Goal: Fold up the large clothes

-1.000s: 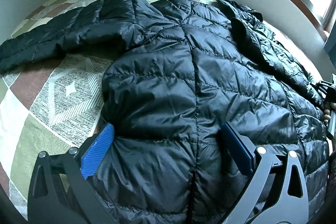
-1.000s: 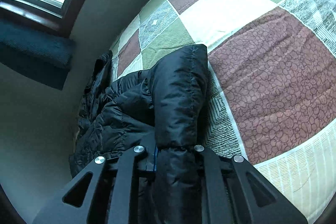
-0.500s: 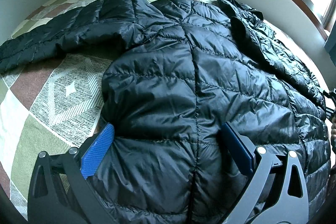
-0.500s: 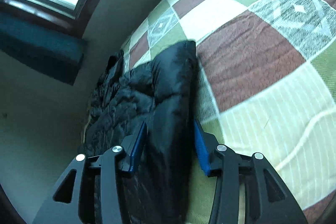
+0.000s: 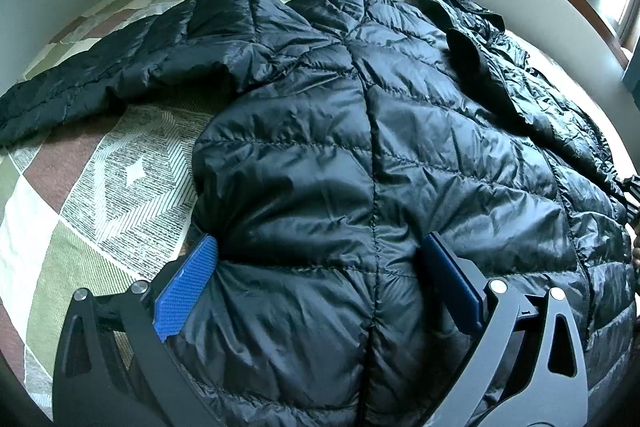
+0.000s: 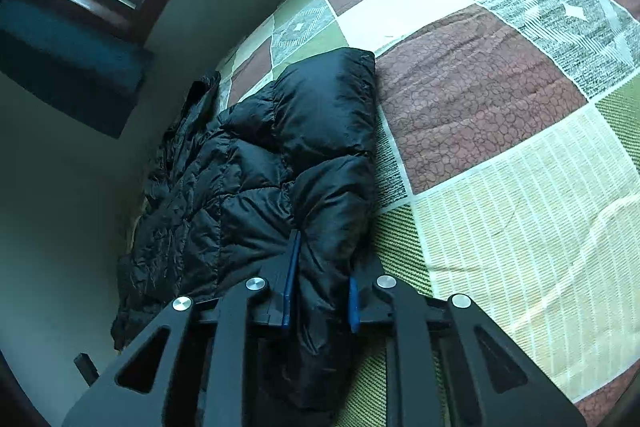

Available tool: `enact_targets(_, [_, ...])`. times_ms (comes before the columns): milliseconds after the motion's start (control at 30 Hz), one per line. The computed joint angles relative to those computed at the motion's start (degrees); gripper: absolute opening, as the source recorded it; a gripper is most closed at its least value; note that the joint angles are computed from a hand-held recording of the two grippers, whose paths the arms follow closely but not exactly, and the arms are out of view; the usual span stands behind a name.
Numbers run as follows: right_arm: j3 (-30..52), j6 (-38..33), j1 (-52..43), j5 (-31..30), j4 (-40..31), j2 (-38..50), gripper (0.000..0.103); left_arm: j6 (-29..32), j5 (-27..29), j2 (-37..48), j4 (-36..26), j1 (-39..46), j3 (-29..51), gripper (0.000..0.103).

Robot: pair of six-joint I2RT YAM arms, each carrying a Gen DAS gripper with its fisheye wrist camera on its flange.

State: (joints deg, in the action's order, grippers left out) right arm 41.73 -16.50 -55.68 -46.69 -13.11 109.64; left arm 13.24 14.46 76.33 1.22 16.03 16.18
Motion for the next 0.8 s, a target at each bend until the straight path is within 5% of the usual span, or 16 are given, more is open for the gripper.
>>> enact_targets(200, [-2.9, -2.8, -2.2, -0.1, -3.2, -5.9, 0.038, -0.4, 0.1, 0.5, 0.3, -0.2, 0.2, 0.101])
enact_targets(367, [-10.1, -2.6, -3.5, 0.6, -6.5, -23.9, 0.046, -0.4, 0.4, 0.1, 0.2, -0.1, 0.0, 0.101])
enact_targets(633, [-16.6, -9.8, 0.0, -5.6, -26.2, -49.7, 0.063, 0.0, 2.4, -0.6, -0.3, 1.4, -0.4, 0.101])
enact_targets(800, [-22.0, -2.2, 9.1, 0.1, -21.8, -56.8, 0.063, 0.1, 3.0, -0.6, -0.4, 1.9, -0.3, 0.101])
